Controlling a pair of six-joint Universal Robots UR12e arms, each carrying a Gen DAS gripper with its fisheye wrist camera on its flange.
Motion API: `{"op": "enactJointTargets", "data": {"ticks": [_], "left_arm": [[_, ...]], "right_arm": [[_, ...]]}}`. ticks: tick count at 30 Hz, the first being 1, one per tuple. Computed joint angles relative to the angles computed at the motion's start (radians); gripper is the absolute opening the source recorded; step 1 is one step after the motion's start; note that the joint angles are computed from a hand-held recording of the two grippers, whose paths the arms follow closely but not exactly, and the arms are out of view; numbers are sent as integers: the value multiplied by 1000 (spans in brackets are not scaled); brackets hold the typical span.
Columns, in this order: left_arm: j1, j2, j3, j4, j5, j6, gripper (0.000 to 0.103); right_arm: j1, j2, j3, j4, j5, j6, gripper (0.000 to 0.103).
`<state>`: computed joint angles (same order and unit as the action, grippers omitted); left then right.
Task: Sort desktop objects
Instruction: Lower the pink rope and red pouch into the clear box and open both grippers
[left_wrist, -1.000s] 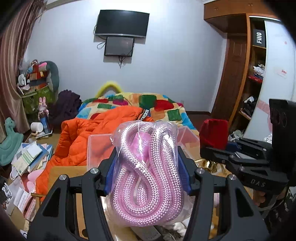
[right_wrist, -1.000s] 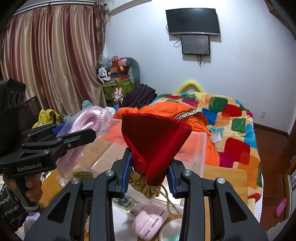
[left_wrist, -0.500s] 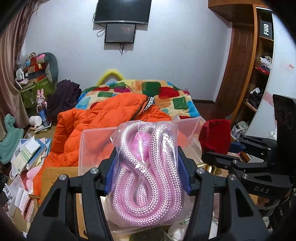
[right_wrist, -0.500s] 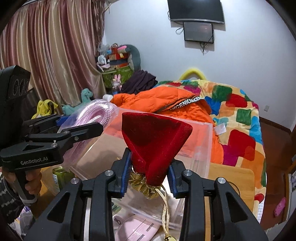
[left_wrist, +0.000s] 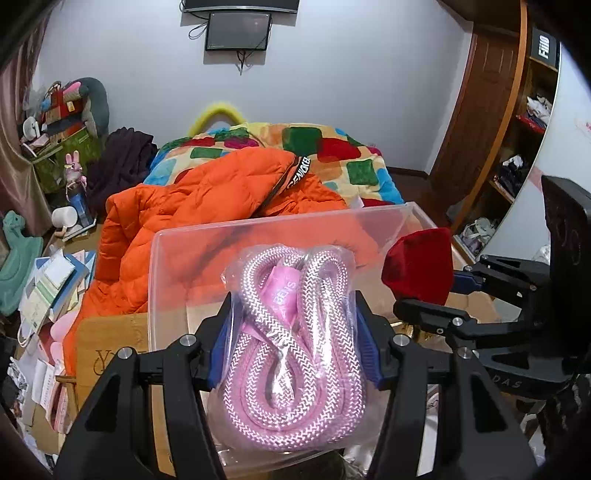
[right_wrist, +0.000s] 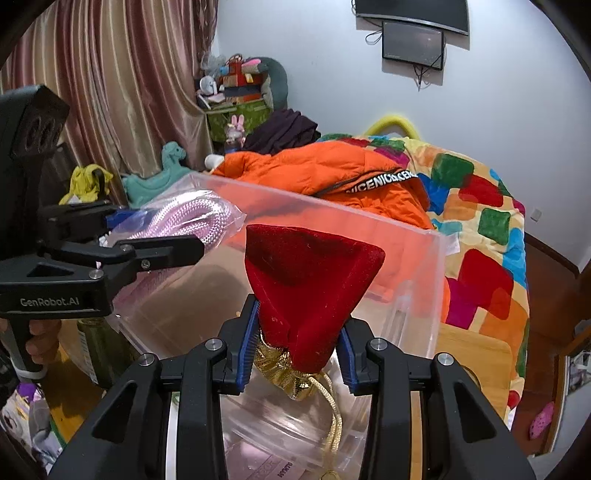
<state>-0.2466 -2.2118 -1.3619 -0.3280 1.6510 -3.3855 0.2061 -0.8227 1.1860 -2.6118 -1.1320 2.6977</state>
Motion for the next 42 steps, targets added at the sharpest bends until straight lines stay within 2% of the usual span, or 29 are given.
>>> {"op": "enactJointTargets", "data": {"ticks": [4, 10, 15, 20, 26, 28, 38, 42], "left_arm": [[-6, -5, 10, -30, 13, 28, 57], [-8, -5, 9, -27, 17, 36, 57], [-10, -5, 8, -24, 29, 41, 57], [-7, 4, -4, -11, 6, 29, 63], [-25, 14, -15, 25, 90, 55, 64], [-27, 22, -24, 38, 93, 57, 68], [-55, 61, -67, 104, 153, 84, 75], [-61, 77, -88, 131, 172, 87, 81]], "right_arm": [[7, 3, -7, 24, -27, -29, 35], [12, 7, -18, 50, -50, -47, 35], [15, 2, -7, 43, -59, -61, 42], [14, -15, 35, -54, -63, -40, 58], [10, -39, 67, -106, -65, -25, 58], [9, -46, 77, -118, -66, -18, 58], [-7, -101, 152, -191, -50, -2, 59], [-13, -126, 189, -241, -53, 11, 67]]}}
